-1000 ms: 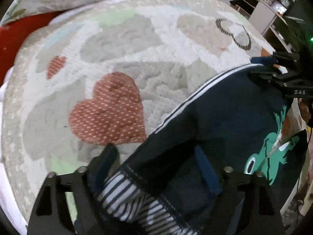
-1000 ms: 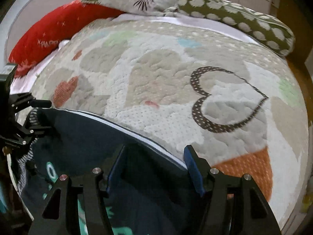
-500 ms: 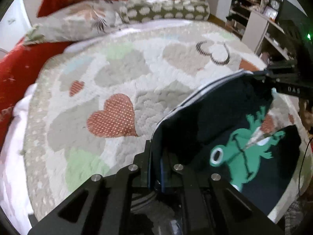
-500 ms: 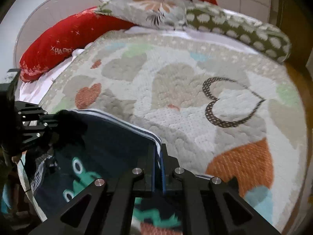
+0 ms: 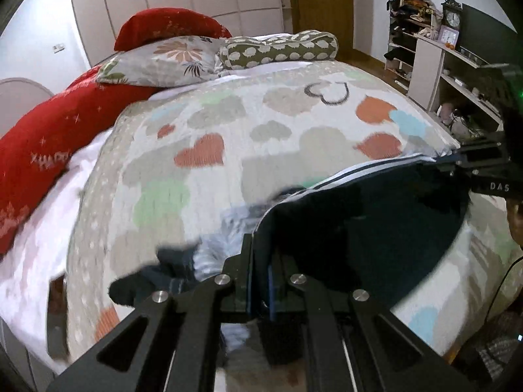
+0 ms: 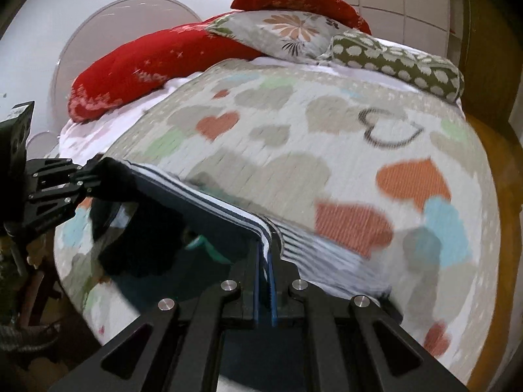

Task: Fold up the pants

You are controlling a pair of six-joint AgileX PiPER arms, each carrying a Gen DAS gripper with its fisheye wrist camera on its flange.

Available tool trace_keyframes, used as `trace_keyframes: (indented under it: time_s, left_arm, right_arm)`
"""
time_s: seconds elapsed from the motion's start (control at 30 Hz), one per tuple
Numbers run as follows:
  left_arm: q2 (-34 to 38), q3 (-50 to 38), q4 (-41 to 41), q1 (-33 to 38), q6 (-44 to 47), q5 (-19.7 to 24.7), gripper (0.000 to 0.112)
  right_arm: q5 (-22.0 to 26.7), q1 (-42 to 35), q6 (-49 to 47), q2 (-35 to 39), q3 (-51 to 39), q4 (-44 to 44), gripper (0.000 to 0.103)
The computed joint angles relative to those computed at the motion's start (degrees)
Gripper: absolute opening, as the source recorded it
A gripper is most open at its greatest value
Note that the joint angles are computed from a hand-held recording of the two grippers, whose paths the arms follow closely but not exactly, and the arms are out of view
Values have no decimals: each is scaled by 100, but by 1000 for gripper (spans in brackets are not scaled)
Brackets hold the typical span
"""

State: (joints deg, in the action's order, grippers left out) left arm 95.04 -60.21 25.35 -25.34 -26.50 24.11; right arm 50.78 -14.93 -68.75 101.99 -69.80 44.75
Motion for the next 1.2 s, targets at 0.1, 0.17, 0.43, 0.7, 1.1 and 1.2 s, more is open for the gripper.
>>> trace_keyframes:
  time_s: [0.1,0.17,0.43,0.7,1.1,1.2]
  left_arm:
    - [-239,746,624,-195,-1068,-322,6]
    - [-175,1062,1340,-349,-1992,-367,9]
    - [-900,2140,2543,-757,-4127,-65,61]
    - [-2024,2661,2459,-854,-4517,382,62]
    - [-1820,2646,1399,-514,-3813,-255,62]
    - [-1798,2687,954,-433,-3419,-435,62]
  right_arm:
    - [-179,-229,-572,-301,912,358,5]
    - [-251,-377,-924,-399,1447,596,6]
    - [-248,-1323,-1728,-692,2590,1560,35]
    - [574,-3198,-1398,-615,2134,1941,64]
    - [-160,-2098,-643,-342,1565,2195,37]
    - [-1527,-1244,358,-415,1589,1138,36]
